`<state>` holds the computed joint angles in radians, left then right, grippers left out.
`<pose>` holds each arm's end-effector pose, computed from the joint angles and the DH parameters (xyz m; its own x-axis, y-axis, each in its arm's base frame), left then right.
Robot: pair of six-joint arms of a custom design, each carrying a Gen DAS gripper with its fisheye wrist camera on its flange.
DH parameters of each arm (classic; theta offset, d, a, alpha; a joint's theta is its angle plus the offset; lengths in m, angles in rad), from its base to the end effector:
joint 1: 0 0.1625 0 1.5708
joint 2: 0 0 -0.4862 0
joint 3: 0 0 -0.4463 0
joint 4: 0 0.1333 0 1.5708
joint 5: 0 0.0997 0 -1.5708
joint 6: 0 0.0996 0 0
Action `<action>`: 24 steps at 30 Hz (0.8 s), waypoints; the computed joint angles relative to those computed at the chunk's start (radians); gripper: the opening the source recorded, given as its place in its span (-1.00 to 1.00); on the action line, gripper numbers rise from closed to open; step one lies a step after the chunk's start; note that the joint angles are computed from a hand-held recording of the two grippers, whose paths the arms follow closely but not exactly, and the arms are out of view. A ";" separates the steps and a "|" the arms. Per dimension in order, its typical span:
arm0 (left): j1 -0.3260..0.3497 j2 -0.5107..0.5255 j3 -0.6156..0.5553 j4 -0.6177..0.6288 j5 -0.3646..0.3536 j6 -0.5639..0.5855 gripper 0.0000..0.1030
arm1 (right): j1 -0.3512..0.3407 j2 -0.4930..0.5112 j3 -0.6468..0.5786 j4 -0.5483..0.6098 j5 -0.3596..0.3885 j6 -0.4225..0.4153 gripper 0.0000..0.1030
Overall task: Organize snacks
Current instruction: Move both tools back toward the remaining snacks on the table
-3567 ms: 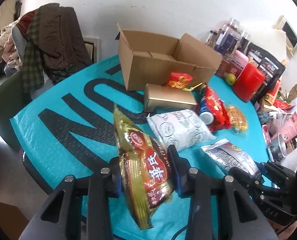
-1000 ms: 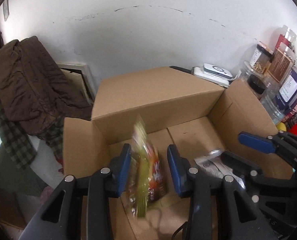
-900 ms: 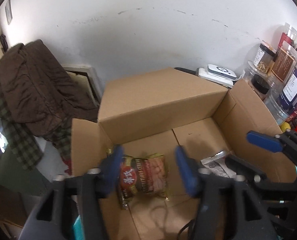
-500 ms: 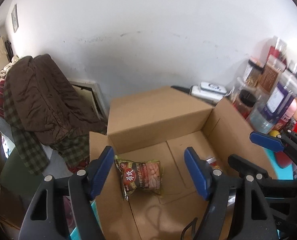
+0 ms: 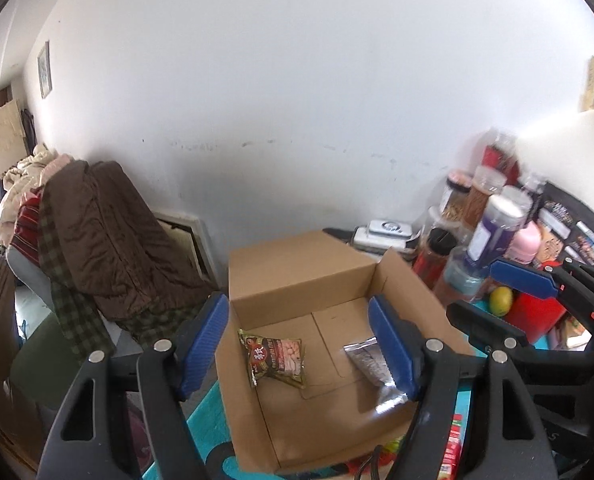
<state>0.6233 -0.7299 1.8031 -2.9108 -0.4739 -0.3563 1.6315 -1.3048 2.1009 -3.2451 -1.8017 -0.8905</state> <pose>-0.4254 -0.5792 0.0770 -0.7014 0.0225 -0.7124 0.5747 0.6092 -0.5465 0.1454 -0.5705 0.3275 -0.5878 -0.4220 0.6902 -0.7880 0.4917 -0.3705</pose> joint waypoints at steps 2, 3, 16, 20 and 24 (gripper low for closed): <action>-0.024 -0.013 0.021 -0.011 0.009 -0.005 0.41 | 0.004 -0.025 0.025 -0.019 0.012 -0.006 0.20; -0.035 -0.017 0.030 -0.013 0.014 -0.009 0.41 | 0.005 -0.044 0.045 -0.034 0.023 -0.015 0.20; -0.176 -0.065 0.168 -0.033 0.012 -0.098 0.61 | -0.037 -0.258 0.239 -0.115 0.099 -0.049 0.48; -0.207 -0.068 0.204 -0.035 -0.009 -0.127 0.62 | -0.066 -0.316 0.300 -0.156 0.118 -0.070 0.60; -0.231 -0.069 0.240 -0.044 -0.045 -0.157 0.62 | -0.095 -0.360 0.347 -0.174 0.137 -0.082 0.62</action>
